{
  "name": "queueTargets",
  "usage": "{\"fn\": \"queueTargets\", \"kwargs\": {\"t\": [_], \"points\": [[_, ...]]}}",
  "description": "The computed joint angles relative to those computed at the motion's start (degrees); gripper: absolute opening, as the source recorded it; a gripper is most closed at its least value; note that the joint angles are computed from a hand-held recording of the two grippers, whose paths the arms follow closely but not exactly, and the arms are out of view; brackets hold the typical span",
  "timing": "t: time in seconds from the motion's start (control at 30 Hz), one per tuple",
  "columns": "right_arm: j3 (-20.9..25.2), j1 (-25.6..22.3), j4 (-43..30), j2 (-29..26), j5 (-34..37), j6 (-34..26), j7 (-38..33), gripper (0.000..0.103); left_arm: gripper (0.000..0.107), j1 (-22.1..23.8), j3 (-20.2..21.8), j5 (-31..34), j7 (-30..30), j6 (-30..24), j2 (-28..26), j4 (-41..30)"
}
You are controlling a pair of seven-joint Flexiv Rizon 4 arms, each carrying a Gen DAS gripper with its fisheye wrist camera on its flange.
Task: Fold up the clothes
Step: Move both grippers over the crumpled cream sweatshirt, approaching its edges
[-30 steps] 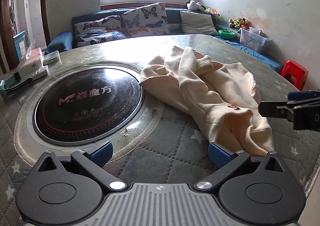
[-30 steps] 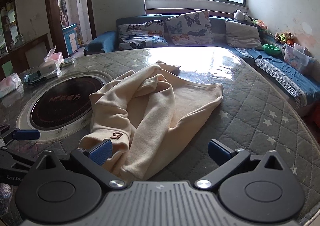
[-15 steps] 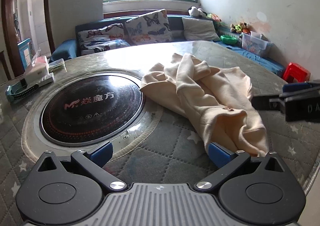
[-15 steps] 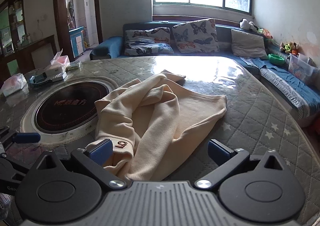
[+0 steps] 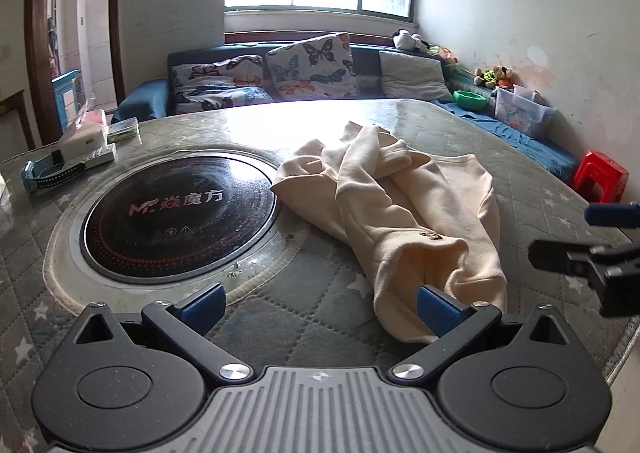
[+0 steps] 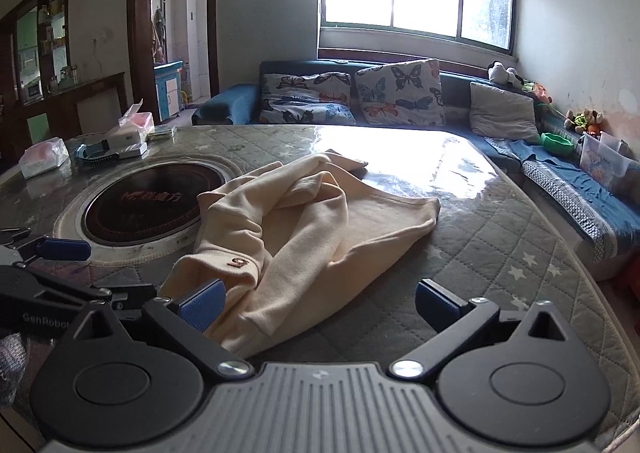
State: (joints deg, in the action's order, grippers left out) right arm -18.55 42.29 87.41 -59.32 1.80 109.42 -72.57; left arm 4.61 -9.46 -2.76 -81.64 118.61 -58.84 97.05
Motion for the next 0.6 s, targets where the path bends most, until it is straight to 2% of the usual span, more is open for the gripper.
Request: {"fn": "queueTargets", "kwargs": {"t": [0.27, 0.6], "points": [[4.1, -3.5, 0.7, 0.5, -2.0, 1.9, -2.0, 0.102, 0.103, -3.8, 3.2, -3.6, 0.6, 0.1, 0.6, 0.2], [10.2, -9.0, -2.1, -0.4, -7.1, 0.9, -3.5, 0.098, 0.103, -7.3, 5.9, -8.3, 3.7, -4.7, -0.5, -4.3]]}}
